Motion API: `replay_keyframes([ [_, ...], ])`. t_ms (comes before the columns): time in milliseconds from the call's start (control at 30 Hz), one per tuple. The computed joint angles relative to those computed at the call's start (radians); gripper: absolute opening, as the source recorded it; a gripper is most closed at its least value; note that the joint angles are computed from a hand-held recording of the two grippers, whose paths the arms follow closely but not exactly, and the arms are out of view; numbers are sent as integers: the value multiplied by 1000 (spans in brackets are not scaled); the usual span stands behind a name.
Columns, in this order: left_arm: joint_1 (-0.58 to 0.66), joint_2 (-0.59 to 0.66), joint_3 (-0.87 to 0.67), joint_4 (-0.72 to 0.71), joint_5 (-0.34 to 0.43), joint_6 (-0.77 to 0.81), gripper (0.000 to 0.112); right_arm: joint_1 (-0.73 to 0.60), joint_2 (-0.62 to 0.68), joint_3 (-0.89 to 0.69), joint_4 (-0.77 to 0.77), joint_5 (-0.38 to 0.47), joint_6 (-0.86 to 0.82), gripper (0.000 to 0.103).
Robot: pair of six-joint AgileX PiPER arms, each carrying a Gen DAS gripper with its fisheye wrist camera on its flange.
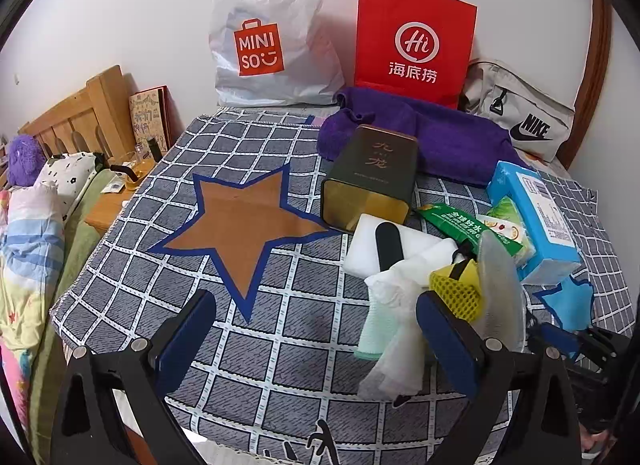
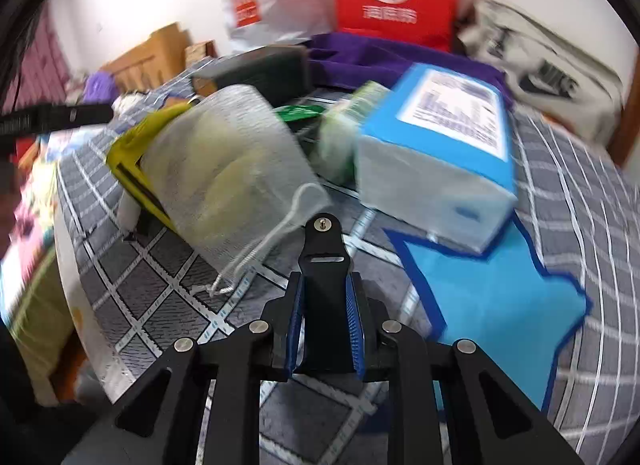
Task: Organize soft objects
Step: 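Move left tool toward white cloth while right tool approaches clear mesh bag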
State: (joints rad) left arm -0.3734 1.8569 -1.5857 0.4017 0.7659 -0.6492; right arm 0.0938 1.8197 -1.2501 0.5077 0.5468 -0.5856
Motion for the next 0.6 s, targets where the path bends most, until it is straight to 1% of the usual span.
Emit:
replay_keyframes([
  [100, 15, -4, 15, -23, -19, 25, 101, 0, -15, 13, -29, 23, 26, 22],
  [133, 19, -4, 19, -36, -24, 39, 101, 2, -18, 13, -39, 32, 35, 25],
  [167, 26, -6, 24, -53, -30, 59, 101, 0, -25, 19, -33, 41, 27, 31],
  [200, 34, -11, 34, -84, -40, 93, 101, 3, -28, 26, -20, 40, 13, 35],
  [233, 40, -14, 40, -101, -46, 113, 101, 12, -29, 32, -23, 30, 12, 41],
  [267, 43, -20, 52, -119, -56, 136, 101, 34, -34, 46, -58, -6, 35, 42],
  [300, 43, -24, 61, -134, -62, 160, 101, 53, -33, 46, -106, -28, 72, 42],
  [333, 41, -25, 66, -143, -64, 179, 101, 71, -33, 51, -154, -57, 110, 39],
  [400, 36, -20, 69, -168, -65, 221, 101, 72, -33, 54, -170, -74, 127, 25],
  [433, 32, -13, 67, -190, -60, 255, 101, 62, -29, 44, -148, -59, 114, 21],
  [500, 24, -2, 66, -199, -64, 284, 101, 38, -25, 33, -85, -30, 72, 21],
  [567, 24, 10, 65, -222, -71, 310, 95, 35, -34, 40, -102, -32, 85, 21],
  [600, 28, 14, 65, -250, -74, 336, 89, 37, -43, 48, -128, -37, 104, 21],
])
